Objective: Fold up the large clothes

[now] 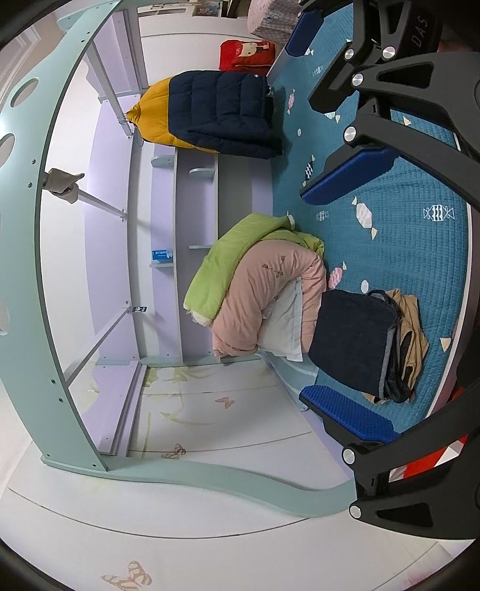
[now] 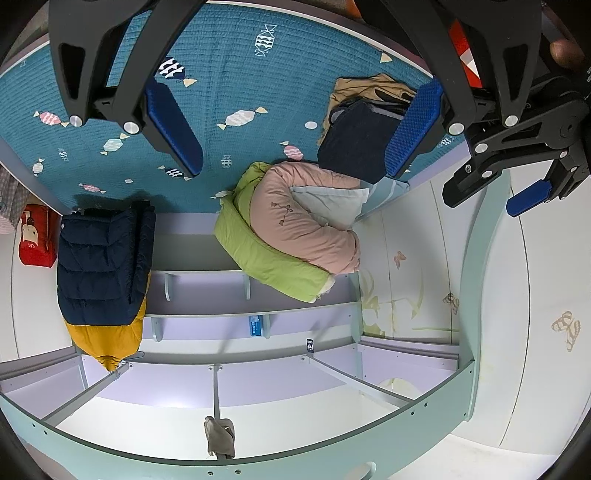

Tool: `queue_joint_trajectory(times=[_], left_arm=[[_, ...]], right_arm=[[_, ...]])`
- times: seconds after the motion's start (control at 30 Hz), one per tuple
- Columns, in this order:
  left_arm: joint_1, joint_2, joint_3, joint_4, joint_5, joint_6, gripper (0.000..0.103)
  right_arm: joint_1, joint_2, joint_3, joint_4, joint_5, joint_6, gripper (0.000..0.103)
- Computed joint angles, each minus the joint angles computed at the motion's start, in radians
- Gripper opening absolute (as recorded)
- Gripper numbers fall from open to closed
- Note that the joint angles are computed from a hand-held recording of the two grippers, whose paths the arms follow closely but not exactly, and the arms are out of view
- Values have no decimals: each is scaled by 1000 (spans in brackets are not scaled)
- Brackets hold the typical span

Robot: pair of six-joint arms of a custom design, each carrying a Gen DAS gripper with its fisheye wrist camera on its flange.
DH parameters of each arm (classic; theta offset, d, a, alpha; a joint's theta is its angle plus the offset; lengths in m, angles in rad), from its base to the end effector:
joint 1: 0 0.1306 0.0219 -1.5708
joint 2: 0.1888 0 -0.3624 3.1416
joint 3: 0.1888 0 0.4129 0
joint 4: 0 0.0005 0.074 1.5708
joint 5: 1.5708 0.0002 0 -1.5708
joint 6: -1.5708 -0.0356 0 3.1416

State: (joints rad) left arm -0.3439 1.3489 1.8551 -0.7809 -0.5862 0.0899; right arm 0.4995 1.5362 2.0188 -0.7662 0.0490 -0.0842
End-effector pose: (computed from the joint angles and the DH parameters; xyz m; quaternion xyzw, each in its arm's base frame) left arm 0.4497 -0.1406 0.6647 -0.0763 0.7792 0.1006 0.6139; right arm 0.4825 0.2607 0.6495 -0.1505 0.7856 0.1538 0.5802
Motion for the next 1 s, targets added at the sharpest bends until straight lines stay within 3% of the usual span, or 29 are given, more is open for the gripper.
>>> queue_joint_trajectory(times=[1.0], left_arm=[[2,-6,-9,7,1,-6,98]], right_arm=[[13,2,2,1,23,-5,95]])
